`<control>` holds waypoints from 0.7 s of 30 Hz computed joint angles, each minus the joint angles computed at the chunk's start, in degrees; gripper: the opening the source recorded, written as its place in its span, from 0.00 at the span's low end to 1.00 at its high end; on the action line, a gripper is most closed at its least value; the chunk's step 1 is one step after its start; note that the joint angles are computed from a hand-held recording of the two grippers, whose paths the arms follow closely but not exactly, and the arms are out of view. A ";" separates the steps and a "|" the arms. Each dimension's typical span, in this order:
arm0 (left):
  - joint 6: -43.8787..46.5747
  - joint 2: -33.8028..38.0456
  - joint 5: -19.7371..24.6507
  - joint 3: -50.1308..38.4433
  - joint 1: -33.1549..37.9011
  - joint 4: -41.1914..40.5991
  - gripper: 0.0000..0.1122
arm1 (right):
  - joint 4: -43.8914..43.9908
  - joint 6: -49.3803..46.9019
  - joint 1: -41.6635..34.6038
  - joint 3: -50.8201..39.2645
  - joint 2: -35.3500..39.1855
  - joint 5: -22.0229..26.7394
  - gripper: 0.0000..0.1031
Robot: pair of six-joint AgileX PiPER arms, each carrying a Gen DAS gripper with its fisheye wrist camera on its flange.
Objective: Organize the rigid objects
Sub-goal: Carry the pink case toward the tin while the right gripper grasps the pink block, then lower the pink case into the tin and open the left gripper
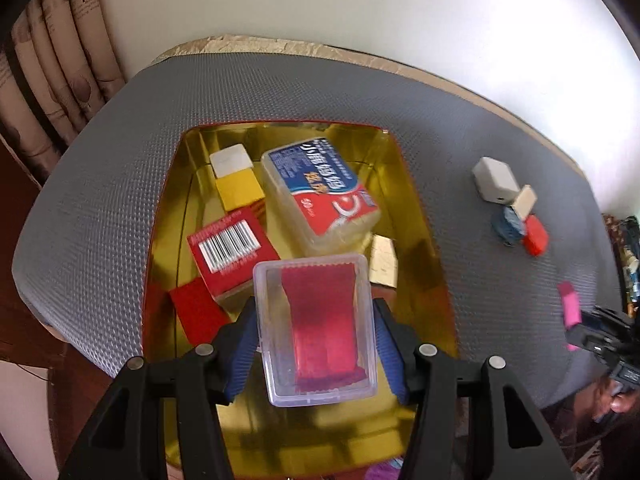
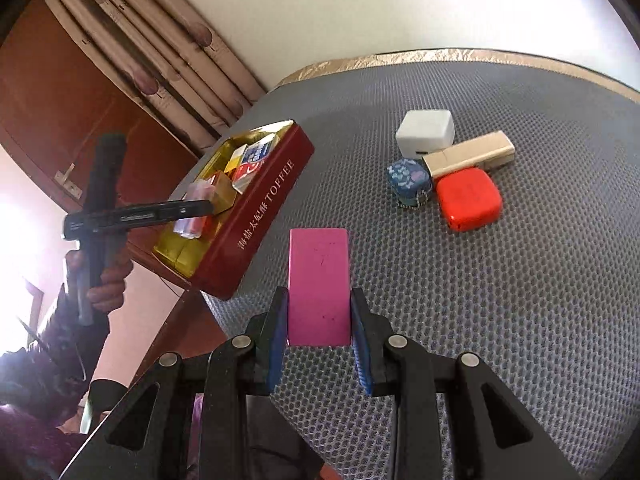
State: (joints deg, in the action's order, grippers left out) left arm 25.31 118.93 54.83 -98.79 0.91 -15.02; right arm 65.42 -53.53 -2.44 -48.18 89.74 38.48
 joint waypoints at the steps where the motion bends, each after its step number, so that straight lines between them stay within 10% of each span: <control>1: -0.90 0.68 0.21 -0.73 -0.17 0.72 0.49 | -0.48 0.36 -0.27 0.07 -0.55 0.41 0.27; 14: 5.90 -5.44 -2.47 4.51 5.27 -10.85 0.50 | -3.42 7.69 7.18 -5.99 -1.67 0.28 0.27; 21: -4.48 -25.89 -22.32 27.98 14.15 -8.18 0.54 | -8.44 14.40 16.74 -21.10 5.71 3.60 0.27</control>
State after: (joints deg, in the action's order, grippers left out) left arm 20.83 93.04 32.51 -70.81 15.06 -23.20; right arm 56.98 -39.13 14.31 -69.29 95.44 42.07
